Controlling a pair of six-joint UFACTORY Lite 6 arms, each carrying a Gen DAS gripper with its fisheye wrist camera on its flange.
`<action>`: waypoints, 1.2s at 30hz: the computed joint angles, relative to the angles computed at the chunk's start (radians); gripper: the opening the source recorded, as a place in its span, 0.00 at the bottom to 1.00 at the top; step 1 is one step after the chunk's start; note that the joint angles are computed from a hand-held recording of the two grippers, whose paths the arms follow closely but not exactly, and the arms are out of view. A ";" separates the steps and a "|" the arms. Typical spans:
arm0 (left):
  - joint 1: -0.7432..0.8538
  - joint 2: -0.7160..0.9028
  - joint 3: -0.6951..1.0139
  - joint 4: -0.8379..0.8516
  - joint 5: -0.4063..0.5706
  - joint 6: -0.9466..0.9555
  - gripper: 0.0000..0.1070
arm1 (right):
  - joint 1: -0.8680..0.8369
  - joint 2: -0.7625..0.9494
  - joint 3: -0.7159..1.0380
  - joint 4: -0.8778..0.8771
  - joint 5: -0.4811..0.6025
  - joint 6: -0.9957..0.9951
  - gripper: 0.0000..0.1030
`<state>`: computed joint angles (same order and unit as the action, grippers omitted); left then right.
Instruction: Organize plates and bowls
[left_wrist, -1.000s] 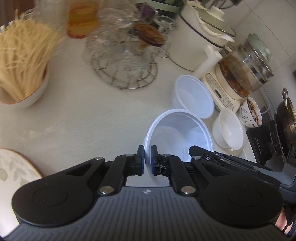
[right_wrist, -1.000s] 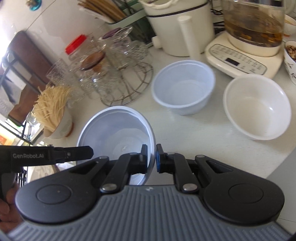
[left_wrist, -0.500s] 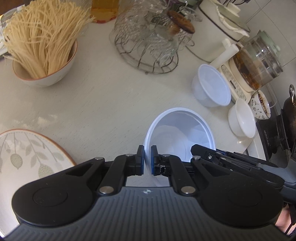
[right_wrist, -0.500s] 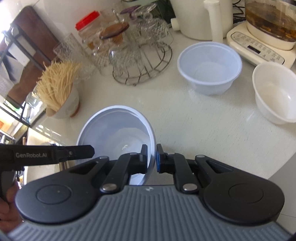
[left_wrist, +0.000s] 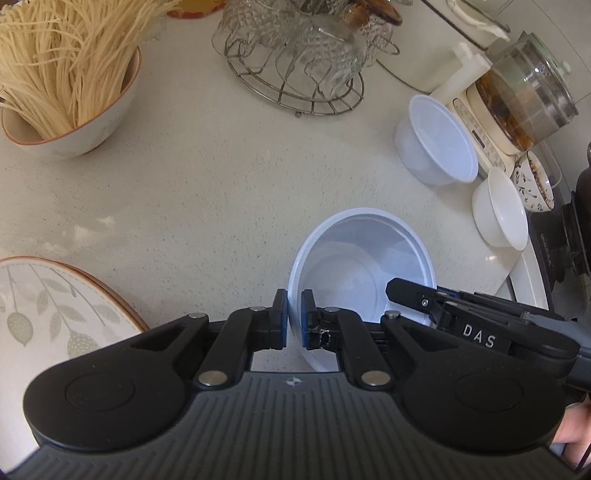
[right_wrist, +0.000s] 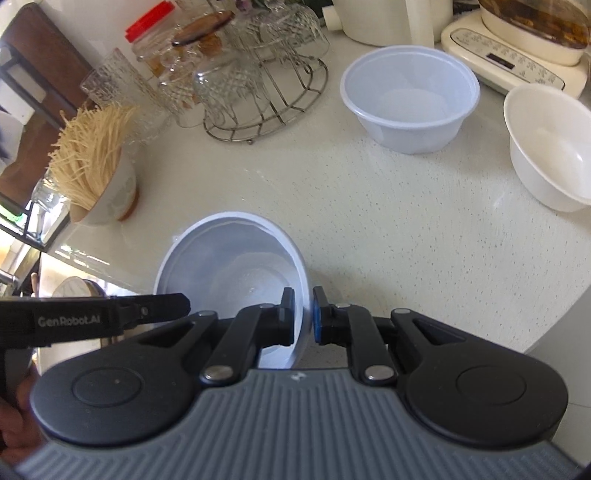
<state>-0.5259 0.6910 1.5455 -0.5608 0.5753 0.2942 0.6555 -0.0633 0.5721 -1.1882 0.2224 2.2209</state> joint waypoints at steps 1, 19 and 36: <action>0.000 0.005 0.003 -0.002 -0.001 0.000 0.07 | -0.002 0.005 0.004 0.000 -0.003 0.000 0.13; 0.013 -0.024 -0.033 0.012 -0.050 -0.010 0.50 | -0.006 0.002 -0.007 -0.144 -0.022 0.137 0.54; -0.023 -0.195 -0.023 0.064 -0.069 0.008 0.50 | 0.122 -0.215 -0.015 -0.043 0.286 0.034 0.58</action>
<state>-0.5492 0.4958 1.5227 -0.4966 0.5067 0.3027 0.7780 -0.2786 0.5567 -1.2317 0.5084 2.2552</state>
